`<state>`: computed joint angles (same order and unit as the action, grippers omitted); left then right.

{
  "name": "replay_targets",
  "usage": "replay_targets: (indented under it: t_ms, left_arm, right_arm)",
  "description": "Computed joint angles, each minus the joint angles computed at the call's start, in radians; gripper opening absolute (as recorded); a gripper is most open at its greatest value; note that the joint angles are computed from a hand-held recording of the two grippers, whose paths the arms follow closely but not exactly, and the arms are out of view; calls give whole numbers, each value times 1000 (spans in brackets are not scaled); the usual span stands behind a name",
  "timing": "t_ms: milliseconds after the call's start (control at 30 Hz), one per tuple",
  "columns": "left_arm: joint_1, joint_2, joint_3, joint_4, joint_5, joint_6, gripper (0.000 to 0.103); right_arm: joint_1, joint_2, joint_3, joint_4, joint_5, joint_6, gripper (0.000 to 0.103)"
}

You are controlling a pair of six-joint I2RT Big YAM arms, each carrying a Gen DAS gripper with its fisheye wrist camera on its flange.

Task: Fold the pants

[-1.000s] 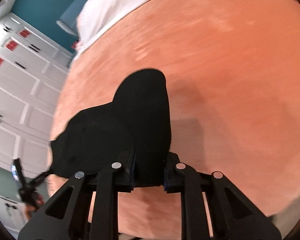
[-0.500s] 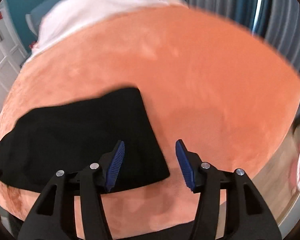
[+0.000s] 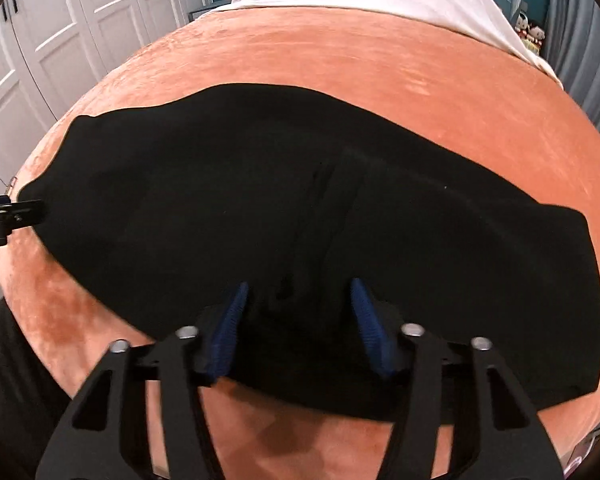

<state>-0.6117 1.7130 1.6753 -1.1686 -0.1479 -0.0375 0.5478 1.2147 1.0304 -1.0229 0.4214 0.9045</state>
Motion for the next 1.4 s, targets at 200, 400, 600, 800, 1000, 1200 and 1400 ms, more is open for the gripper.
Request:
replay_targets:
  t_ms: [200,400,600,800,1000,1200,1400]
  left_arm:
    - [6,7,-5,2,10,4,83]
    - [10,18,-2,-5,4,13,83]
    - [14,16,-16,26,-29,47,83]
    - [14,28,-2,12,-23,29,83]
    - [19,29,-1,9,-31,29,83]
    - [60,1,-43,25,-9,27,83]
    - [84,-51,-112,55,-6,80,83]
  right_arm:
    - [21,-41,62,-19,17,30,13]
    - [-1,85,77,40,-110,-15,24]
    - [38,-61,45,134,-93,83,33]
    - [-56,-86,-25,183,-170,130,33]
    - [-74,-14,28,176,-178,109,33]
    - [-28,52,134,169,-199,25,33]
    - [-42,299,382,229,-393,-147,33]
